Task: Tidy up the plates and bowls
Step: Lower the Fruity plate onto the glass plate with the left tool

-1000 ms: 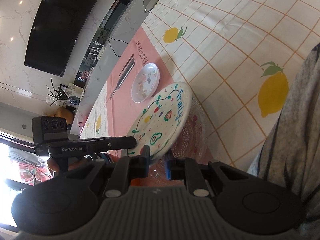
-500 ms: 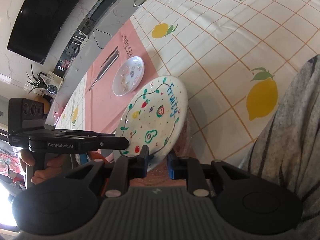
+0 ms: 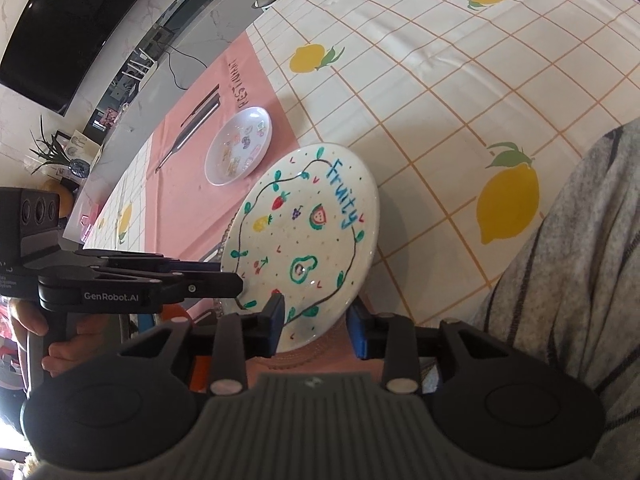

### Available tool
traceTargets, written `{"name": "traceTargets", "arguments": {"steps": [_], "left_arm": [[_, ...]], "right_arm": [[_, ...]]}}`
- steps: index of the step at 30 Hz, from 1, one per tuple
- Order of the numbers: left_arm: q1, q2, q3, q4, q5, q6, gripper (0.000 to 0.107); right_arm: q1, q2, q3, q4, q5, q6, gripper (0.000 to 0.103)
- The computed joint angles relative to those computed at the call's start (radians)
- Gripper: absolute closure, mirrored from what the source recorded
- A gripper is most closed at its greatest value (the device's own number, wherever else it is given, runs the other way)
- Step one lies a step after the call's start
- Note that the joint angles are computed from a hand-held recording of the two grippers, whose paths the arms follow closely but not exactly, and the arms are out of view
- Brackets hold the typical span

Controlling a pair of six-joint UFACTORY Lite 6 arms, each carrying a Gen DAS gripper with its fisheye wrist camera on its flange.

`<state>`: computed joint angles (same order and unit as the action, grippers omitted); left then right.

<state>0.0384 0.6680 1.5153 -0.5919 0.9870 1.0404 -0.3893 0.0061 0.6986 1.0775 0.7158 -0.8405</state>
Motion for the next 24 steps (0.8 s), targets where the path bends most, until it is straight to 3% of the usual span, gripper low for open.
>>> {"name": "traceTargets", "arguments": {"steps": [3, 7, 18, 22, 24], "left_arm": [[0.004, -0.015, -0.011, 0.004, -0.009, 0.002, 0.065], [0.011, -0.065, -0.055, -0.001, -0.04, 0.023, 0.061], [0.008, -0.133, -0.124, -0.032, -0.099, 0.059, 0.054], [0.011, -0.166, -0.158, -0.034, -0.114, 0.069, 0.053], [0.018, -0.184, -0.174, -0.039, -0.115, 0.081, 0.053]], "right_arm": [[-0.012, 0.003, 0.001, 0.002, 0.014, 0.013, 0.068], [0.056, -0.047, -0.007, -0.092, -0.056, 0.083, 0.066], [0.172, 0.021, 0.073, -0.267, -0.095, 0.167, 0.052], [0.247, 0.035, 0.089, -0.373, -0.175, 0.287, 0.051], [0.301, 0.032, 0.091, -0.451, -0.22, 0.359, 0.045]]}}
